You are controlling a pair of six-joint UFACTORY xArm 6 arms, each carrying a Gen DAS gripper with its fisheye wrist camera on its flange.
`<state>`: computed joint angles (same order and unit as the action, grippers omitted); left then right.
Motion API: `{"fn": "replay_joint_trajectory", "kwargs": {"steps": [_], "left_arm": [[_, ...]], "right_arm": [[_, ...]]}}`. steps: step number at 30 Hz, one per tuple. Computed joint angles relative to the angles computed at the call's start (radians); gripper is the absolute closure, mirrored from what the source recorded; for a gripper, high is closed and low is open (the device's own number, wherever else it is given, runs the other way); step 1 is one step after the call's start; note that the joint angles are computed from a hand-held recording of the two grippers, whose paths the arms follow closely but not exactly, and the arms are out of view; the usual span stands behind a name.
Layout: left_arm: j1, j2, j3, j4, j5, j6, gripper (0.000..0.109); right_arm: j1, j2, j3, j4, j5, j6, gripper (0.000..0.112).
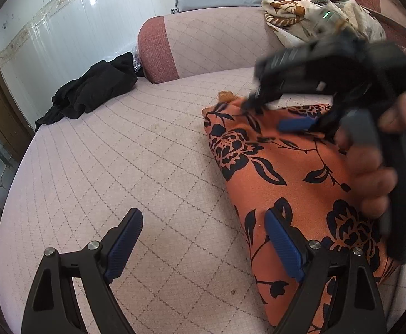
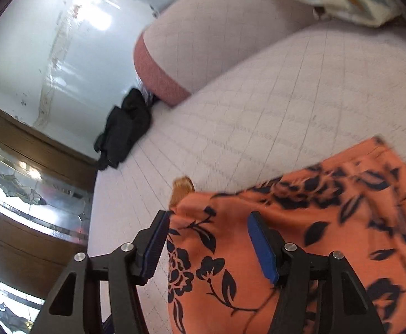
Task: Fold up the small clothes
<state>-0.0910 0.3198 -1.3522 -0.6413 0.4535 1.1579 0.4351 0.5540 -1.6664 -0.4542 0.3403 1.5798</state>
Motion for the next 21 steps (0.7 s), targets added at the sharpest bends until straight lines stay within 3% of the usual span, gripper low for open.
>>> {"fn": "replay_joint_trajectory", "kwargs": {"steps": [2,5,11,14,16,21], "left_arm": [[0.002,0.002,-0.004,0.003,0.006,-0.001,0.019],[0.005,0.005,-0.011,0.007,0.018,-0.013,0.019],[0.003,-0.002,0.0,0.0,0.006,-0.002,0.019],[0.016,-0.001,-0.019,-0.02,0.054,0.007,0.019],[0.036,0.009,-0.057,-0.055,0.131,0.024,0.019],[0.1,0.109,-0.26,-0.063,0.494,-0.009,0.019]], "right_arm": [[0.012,0.059,-0.058,0.091,0.058,-0.077,0.05],[0.023,0.052,-0.093,0.084,0.12,-0.112,0.05],[0.02,-0.14,0.127,-0.168,0.073,0.162,0.05],[0.018,-0.287,0.294,-0.268,0.074,0.293,0.05],[0.013,-0.376,0.39,-0.318,0.073,0.364,0.05],[-0.011,-0.596,0.641,-0.397,0.032,0.497,0.044]]}}
